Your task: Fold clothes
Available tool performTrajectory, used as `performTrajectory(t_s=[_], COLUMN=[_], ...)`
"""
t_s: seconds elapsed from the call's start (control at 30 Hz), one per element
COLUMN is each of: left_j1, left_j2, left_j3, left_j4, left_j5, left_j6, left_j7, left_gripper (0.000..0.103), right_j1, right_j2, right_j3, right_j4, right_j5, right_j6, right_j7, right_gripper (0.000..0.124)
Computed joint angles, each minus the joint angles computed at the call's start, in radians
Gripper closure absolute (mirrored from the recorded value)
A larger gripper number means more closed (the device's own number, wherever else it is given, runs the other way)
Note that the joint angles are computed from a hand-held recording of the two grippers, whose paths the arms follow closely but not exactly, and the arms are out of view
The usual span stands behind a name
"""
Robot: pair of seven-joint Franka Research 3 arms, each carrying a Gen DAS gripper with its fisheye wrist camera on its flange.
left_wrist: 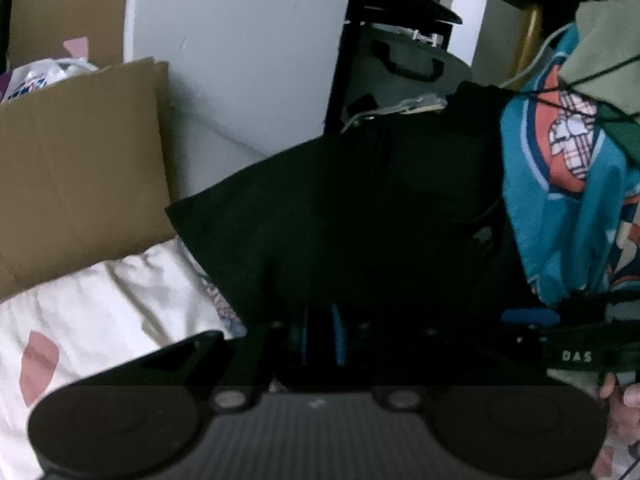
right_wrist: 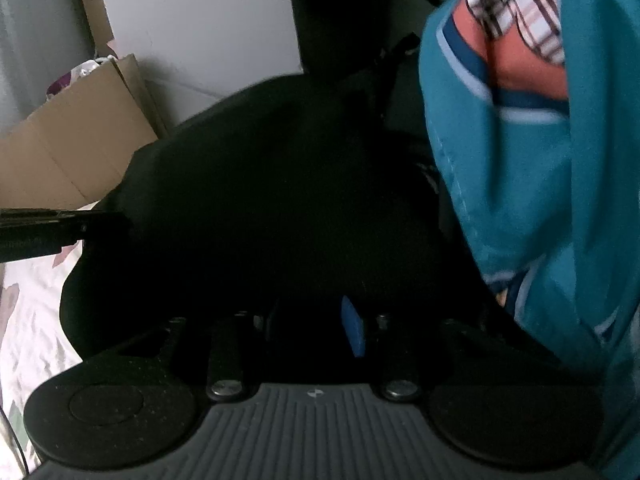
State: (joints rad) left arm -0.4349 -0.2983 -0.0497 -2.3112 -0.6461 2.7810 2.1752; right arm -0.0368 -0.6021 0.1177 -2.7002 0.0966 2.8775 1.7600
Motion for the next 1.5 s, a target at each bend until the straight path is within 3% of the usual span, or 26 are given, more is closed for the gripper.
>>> performTrajectory(t_s=[0.2, 0.27, 0.33, 0.4, 0.5, 0.63, 1.03, 1.2, 1.5], left_j1=[0.034, 0.035, 0.046, 0.052, 0.057, 0.092, 0.158, 0.188, 0.256], left_j2=[-0.028, -0.042, -0.060, -0.078, -0.100, -0.117, -0.183, -0.185, -0.184], left_j3=[-0.029, -0.020, -0.022, -0.020, -0.012, -0.017, 0.000, 0.012, 0.019], left_j4=[0.008, 0.017, 0.020, 0.026, 0.042, 0.093, 0.289, 0.419, 0.645], left_j5=[0.116, 0.119, 0.141, 0.162, 0.182, 0.228, 0.326, 0.355, 0.444], left_j6=[-0.044, -0.083, -0.113, -0.151, -0.216, -0.332, -0.637, -0.811, -1.032], left_j7=[-0.116, -0.153, -0.194, -0.223, -0.261, -0.344, -0.485, -0.515, -0.606], left_gripper=[0.087, 0.078, 0.049, 0.035, 0.031, 0.009, 0.004, 0.001, 0.001], right_j1=[-0.040, -0.039, -0.039, -0.043, -0.040, -0.012, 0.044, 0.070, 0.082], right_j2=[-0.018, -0.041, -0.072, -0.097, -0.118, -0.113, -0.099, -0.071, -0.074], right_j3=[0.048, 0.044, 0.037, 0.037, 0.034, 0.021, 0.021, 0.001, -0.011], right_j4=[0.001, -0.003, -0.006, 0.001, 0.025, 0.092, 0.359, 0.516, 0.711], right_j5=[-0.040, -0.046, -0.045, -0.044, -0.048, -0.042, -0.087, -0.076, -0.048], right_j6=[-0.045, -0.075, -0.117, -0.165, -0.219, -0.313, -0.631, -0.834, -0.983], right_j7=[0.056, 0.074, 0.098, 0.131, 0.167, 0.199, 0.243, 0.226, 0.222], right_gripper=[0.083, 0.083, 0.082, 0.072, 0.055, 0.036, 0.024, 0.022, 0.021])
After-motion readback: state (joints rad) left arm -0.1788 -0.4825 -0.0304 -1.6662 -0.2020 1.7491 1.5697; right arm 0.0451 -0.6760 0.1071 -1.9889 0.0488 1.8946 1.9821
